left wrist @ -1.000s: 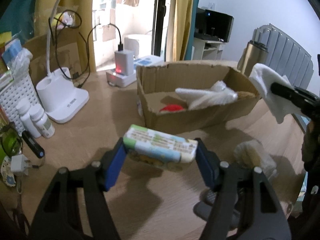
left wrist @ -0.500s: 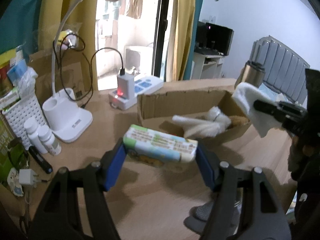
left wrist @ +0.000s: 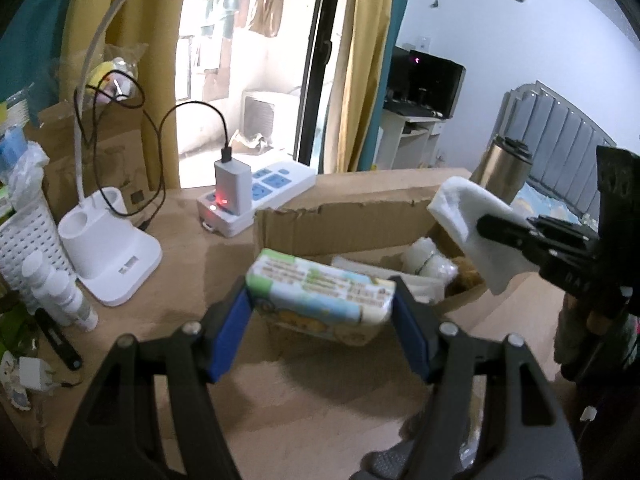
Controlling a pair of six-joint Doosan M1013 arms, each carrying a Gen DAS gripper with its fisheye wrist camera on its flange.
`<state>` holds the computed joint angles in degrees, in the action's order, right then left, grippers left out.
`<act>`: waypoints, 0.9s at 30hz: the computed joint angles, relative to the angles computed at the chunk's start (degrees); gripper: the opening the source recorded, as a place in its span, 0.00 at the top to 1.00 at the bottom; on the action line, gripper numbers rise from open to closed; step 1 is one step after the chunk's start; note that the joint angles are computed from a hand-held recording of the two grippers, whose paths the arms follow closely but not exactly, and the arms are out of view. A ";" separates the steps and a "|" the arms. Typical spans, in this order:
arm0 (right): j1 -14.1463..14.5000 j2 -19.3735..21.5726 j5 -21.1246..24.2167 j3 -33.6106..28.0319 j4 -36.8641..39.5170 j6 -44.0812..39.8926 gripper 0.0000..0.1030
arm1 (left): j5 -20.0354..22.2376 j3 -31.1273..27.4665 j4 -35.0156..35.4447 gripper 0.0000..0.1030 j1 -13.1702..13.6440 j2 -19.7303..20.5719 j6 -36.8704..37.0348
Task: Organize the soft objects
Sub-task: 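Lower the paper towel and tissue pack into the box and open both tools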
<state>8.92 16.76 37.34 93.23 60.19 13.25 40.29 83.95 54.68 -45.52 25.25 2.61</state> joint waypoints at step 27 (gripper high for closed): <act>3.07 5.11 2.63 -5.09 -6.37 6.73 0.88 | -5.86 -3.77 -5.63 0.34 2.98 4.15 5.93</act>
<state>11.99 21.87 39.97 88.14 53.82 19.98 34.43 80.18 49.06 -42.54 29.41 8.54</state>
